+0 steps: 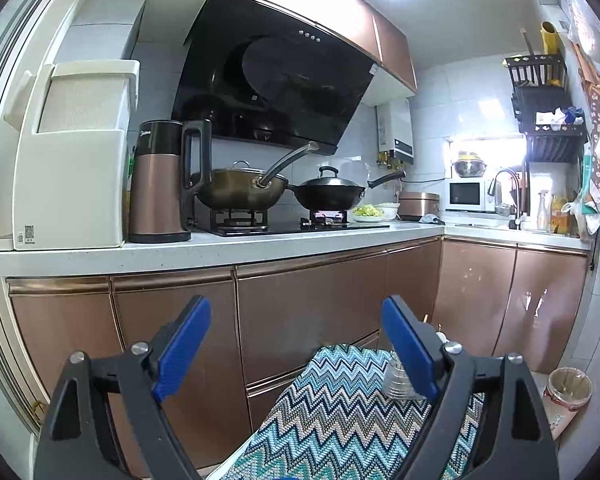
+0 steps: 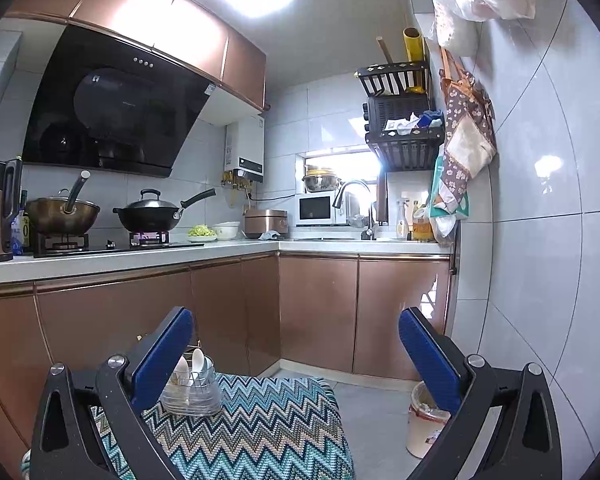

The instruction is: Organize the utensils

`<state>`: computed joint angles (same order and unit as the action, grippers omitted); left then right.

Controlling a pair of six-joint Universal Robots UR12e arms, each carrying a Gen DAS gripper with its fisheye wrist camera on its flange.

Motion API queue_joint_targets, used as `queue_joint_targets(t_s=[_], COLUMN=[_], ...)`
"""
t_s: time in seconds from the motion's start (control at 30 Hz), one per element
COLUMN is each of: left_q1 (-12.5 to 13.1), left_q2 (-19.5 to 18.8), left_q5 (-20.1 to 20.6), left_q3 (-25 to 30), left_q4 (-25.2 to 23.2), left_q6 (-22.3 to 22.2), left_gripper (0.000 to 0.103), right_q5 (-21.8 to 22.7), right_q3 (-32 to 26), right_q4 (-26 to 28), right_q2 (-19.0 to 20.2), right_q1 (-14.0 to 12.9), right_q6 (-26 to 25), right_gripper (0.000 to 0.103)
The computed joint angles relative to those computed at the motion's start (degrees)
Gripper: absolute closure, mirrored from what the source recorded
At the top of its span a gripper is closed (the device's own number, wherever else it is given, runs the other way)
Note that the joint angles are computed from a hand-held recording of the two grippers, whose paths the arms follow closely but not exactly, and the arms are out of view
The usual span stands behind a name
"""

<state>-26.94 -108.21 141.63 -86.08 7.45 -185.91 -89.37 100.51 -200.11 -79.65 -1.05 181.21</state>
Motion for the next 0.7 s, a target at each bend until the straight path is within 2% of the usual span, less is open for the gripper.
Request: queue_joint_targets(t_s=[0.7], left_q1=[-0.3], left_q2=[-0.5], left_q5=[0.7], left_q3=[-0.3], left_q4=[3.3], left_q6=[2.2], left_gripper=[0.016], right_q5=[-0.3], right_q3=[-0.1], right_q4=[0.1], right_q2=[0.0], right_q1=[0.7], right_q6=[-0.9], right_gripper=[0.0])
